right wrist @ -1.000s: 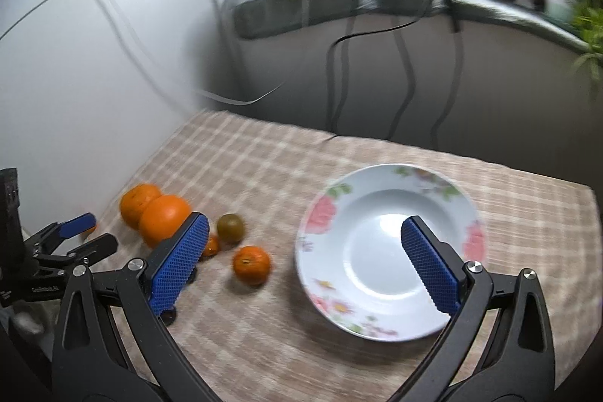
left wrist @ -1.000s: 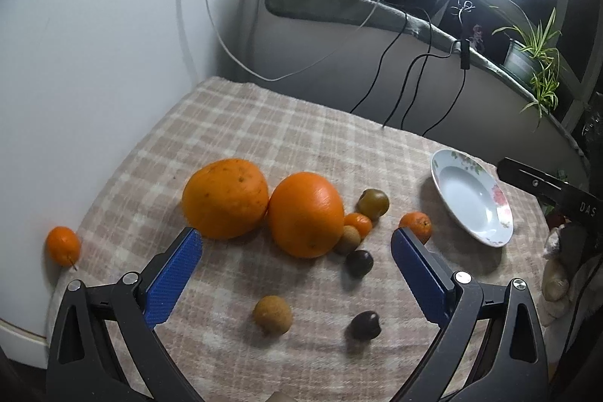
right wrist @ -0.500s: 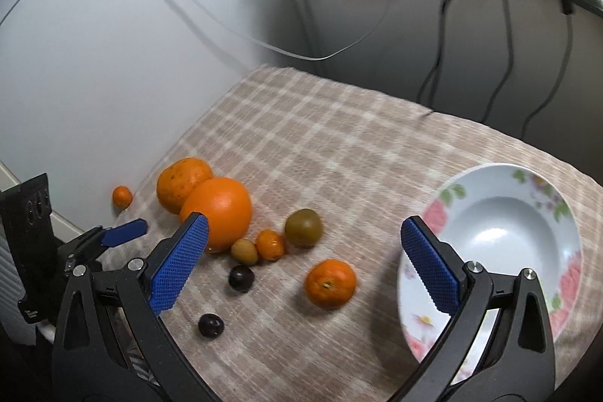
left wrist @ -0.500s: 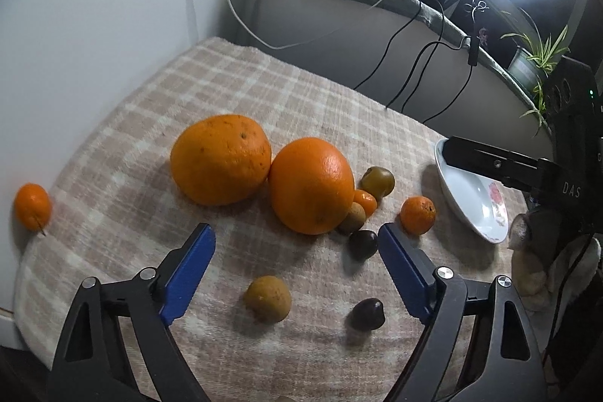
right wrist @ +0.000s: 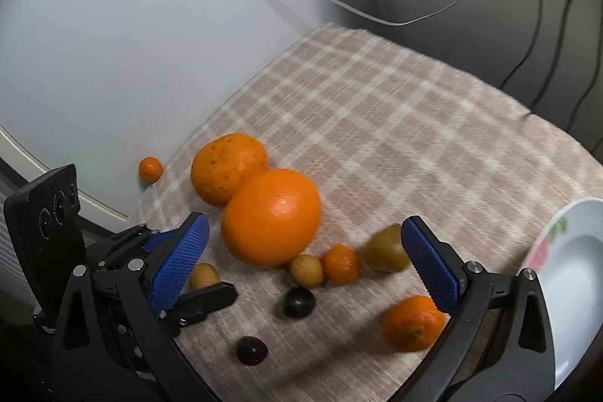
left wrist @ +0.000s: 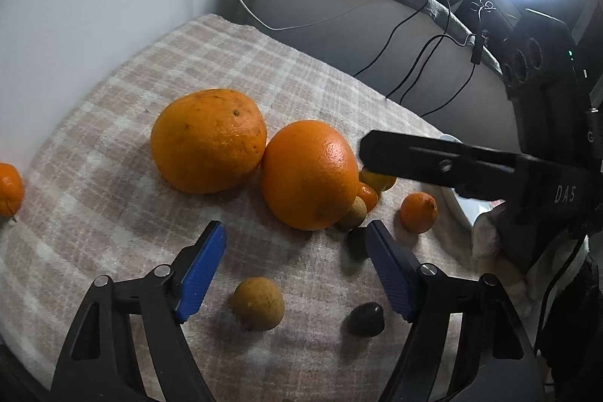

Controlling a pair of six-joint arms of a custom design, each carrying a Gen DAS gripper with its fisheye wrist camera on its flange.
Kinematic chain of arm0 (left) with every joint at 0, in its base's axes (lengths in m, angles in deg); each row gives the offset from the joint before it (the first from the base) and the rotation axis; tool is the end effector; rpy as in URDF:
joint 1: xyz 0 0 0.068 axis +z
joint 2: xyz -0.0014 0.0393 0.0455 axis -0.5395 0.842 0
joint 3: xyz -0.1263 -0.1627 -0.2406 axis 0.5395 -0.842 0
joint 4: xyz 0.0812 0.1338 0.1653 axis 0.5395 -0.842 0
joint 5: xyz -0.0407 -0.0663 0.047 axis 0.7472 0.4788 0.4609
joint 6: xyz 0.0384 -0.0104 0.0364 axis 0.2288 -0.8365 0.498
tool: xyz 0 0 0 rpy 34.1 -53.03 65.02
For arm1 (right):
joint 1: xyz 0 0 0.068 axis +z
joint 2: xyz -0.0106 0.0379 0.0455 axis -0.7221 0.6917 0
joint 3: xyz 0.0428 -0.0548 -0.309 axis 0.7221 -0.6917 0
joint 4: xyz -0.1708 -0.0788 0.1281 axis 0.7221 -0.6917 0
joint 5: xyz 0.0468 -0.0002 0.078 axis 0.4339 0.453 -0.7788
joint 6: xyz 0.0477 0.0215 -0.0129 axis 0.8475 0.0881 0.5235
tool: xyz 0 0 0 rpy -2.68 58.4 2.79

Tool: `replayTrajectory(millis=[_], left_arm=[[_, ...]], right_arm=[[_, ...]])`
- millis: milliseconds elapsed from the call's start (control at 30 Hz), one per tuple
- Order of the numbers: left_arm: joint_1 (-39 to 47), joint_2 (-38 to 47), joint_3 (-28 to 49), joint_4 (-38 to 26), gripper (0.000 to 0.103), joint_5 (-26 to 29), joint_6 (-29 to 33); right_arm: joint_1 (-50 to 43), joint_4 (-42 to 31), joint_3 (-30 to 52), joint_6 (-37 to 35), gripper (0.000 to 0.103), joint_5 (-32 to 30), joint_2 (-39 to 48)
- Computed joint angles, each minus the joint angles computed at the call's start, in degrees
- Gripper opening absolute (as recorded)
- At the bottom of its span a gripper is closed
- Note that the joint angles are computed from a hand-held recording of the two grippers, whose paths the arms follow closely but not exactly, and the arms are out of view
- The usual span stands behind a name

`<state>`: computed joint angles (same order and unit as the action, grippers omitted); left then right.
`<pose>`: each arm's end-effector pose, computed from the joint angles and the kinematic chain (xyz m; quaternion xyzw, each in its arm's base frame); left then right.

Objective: Organize fruits
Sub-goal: 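Move the open right gripper toward the smooth large orange, then close the right gripper around the smooth large orange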

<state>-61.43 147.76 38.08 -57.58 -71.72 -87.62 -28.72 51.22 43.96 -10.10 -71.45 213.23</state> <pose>0.2098 -0.1042 0.1499 -0.2383 0.9004 -0.1237 0.3424 0.3870 0.1451 0.1730 -0.4488 0.8280 0.3061 0.1390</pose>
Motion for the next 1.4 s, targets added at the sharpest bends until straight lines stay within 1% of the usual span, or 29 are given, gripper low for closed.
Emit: replayTrajectory(millis=[67, 233, 333, 600, 700, 767, 900, 1033, 1400], left_arm=[[0.31, 0.54, 0.06, 0.89, 0.075, 0.5, 0.25], [0.97, 1.75, 0.26, 2.26, 0.073, 1.62, 0.61], [1.39, 2.45, 0.09, 3.17, 0.072, 2.27, 0.63], [2.56, 3.58, -0.03, 4.52, 0.066, 3.54, 0.89], [2.91, 4.22, 0.36, 4.67, 0.064, 3.9, 1.07], [2.9, 4.45, 0.52, 4.74, 0.061, 3.92, 1.26], [2.99, 5.01, 0.76, 5.06, 0.06, 4.2, 1.7], [2.92, 5.49, 1.18, 5.55, 0.05, 4.79, 2.55], [1.62, 4.44, 2.8, 2.37, 0.05, 3.27, 2.74]], right_arm=[[0.61, -1.53, 1.06, -0.78, 0.103, -0.5, 0.75], [2.44, -1.15, 0.01, -1.51, 0.102, -0.26, 1.01], [3.24, -1.52, 0.44, -1.4, 0.097, -0.22, 1.88], [4.22, -4.04, 3.11, -1.85, 0.09, -0.82, 4.72], [4.49, -5.34, 4.24, -2.54, 0.084, -0.86, 5.8], [4.66, -5.0, 4.14, -2.59, 0.083, -0.38, 5.91], [4.53, -5.93, 5.23, -2.29, 0.076, -0.12, 6.64], [4.32, -6.63, 5.81, -2.2, 0.076, -0.54, 7.05], [4.31, -3.71, 2.68, -1.08, 0.075, -0.44, 4.43]])
